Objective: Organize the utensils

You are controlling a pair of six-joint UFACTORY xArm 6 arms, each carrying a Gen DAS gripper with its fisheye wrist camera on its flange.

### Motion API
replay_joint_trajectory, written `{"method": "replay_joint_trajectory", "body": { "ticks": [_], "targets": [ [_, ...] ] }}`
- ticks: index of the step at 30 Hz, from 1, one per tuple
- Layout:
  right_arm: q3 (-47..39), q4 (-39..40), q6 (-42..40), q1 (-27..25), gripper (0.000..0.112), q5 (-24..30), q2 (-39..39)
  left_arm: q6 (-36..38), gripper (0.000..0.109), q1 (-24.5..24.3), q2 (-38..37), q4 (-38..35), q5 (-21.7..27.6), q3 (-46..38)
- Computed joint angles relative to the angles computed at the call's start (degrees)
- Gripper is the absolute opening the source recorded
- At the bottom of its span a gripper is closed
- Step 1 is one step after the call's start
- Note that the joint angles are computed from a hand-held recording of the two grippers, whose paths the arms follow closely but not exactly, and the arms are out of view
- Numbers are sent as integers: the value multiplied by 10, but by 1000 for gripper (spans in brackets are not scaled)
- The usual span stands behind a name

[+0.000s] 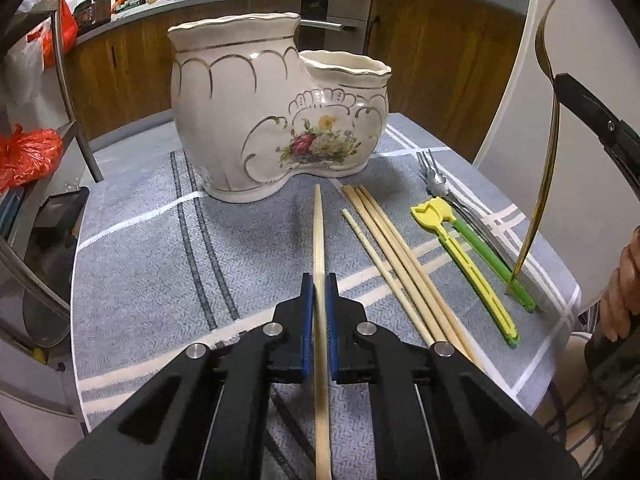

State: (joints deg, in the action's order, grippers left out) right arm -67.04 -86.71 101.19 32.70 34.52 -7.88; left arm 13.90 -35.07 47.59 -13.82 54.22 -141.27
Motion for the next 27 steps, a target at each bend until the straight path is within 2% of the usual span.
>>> {"method": "replay_joint_trajectory", "body": {
  "ticks": [7,15,18,22,25,27],
  "targets": [
    [6,-10,9,3,0,7,-5,3,6,2,4,-13,9,-7],
    [-2,72,-33,-12,0,14,8,6,6,1,8,-13,8,-10],
    [4,156,-80,-41,1,-23,8,8,6,3,0,-18,2,4],
    [4,355,-206,-76,2,-53,24,18,6,6,-20,-29,-15,40],
    [0,420,-244,-81,6,-56,36,39,6,9,-46,-43,-43,83],
    [-11,462,-267,-81,14,-61,49,50,6,10,-60,-48,-61,107]
  ]
}}
